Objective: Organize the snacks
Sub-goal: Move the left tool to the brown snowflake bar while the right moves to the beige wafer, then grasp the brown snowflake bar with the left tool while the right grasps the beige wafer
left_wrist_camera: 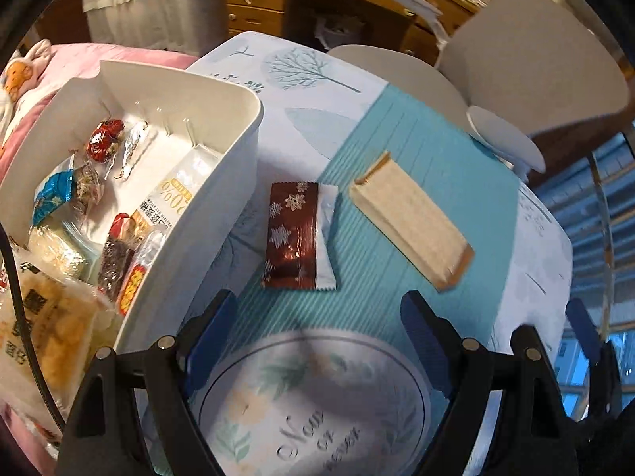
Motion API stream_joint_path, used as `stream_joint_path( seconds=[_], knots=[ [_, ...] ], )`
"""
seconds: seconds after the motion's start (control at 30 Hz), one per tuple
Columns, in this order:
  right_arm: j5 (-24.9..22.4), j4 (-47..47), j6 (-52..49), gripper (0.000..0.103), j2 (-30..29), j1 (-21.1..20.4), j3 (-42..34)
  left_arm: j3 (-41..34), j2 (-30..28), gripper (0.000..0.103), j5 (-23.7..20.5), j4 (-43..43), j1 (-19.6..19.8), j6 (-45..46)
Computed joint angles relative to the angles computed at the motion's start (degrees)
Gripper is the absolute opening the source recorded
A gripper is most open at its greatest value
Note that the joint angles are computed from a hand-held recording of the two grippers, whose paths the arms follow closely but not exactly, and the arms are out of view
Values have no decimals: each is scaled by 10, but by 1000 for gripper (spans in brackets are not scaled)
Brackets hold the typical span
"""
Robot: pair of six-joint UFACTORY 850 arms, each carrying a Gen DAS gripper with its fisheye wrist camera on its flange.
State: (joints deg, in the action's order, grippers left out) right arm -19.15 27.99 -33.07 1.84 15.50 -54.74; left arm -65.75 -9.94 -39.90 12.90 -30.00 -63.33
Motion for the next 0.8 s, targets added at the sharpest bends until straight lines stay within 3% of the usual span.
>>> stream_joint_path(
  seconds=[0.1, 0.33, 0.43, 0.6, 0.8],
  knots=[
    [28, 50, -82, 87, -26, 8, -8, -6, -16, 84, -6, 19, 0, -27],
    [83, 65, -129, 87, -78, 43, -14, -28, -48, 84, -32, 82, -10, -88],
    [91, 105, -174, 87, -91, 49, -17, -40, -64, 84, -53, 97, -13, -106],
    [103, 167, -251, 87, -108, 60, -23, -49, -80, 84, -51, 92, -11, -112],
    [103, 133, -221, 87, -131, 65, -39, -39, -83, 81, -34, 76, 2, -116]
  ],
)
